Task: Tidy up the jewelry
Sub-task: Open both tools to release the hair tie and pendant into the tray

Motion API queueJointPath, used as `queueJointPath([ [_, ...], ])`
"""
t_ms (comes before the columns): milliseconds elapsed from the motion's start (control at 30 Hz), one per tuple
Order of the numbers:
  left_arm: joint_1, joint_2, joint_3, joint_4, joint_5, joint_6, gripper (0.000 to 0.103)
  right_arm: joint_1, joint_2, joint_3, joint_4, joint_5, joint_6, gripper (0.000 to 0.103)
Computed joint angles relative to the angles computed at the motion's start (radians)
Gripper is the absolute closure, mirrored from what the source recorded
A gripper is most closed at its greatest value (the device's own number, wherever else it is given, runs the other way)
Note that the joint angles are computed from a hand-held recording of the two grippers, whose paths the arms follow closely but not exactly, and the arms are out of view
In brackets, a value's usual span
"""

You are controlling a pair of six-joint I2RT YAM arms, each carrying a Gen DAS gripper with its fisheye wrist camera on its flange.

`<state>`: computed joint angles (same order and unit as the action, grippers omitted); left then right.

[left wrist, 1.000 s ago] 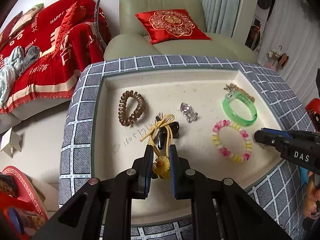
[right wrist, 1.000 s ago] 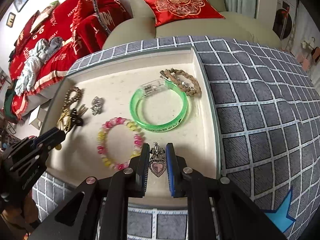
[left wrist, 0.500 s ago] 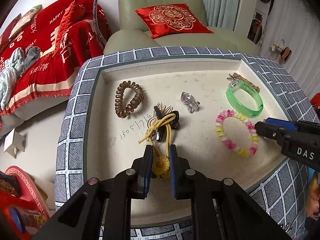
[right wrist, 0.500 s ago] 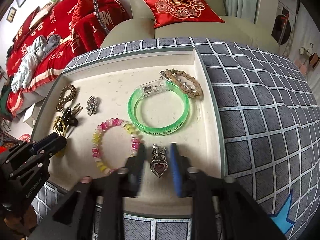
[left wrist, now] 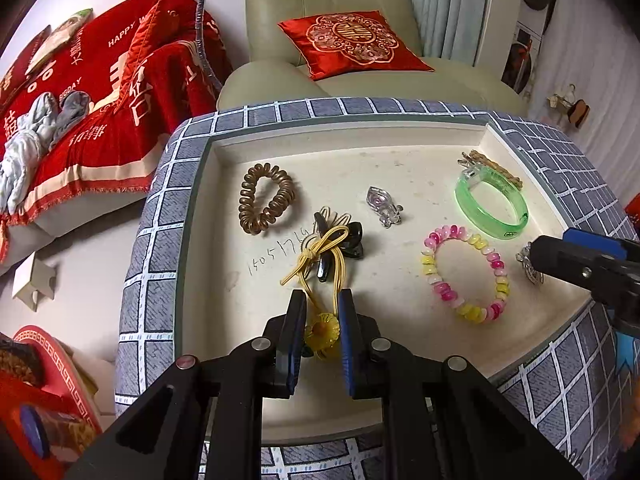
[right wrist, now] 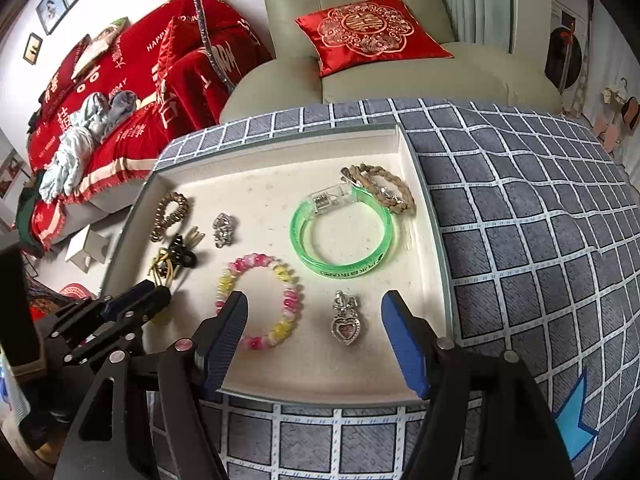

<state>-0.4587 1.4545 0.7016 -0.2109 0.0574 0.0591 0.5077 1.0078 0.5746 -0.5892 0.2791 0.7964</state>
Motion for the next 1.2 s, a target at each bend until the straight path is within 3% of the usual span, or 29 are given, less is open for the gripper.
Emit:
queueJointPath([
  [700,0.025,-0.019,0.009,0.011,-0.018,0.009,0.069,0.013,-0.077,0.002,-0.075,0.033,0.05,0.029],
  [767,0.031,-0.022,0.012,0.004,-0.014,0.005,0.019,0.013,-0.086,0.003,-0.082,0.036,0.051,0.029],
  [800,0.033,-0.039,0.001,0.016,-0.025,-0.009,0.0,0.012,-0.09,0.004,-0.085,0.036,0.049,0.029],
  [1200,0.039,-0.083,-0.018,0.02,-0.04,0.023,0.0,0.021,-0.092,0.008,-0.094,0.041,0.056,0.028],
])
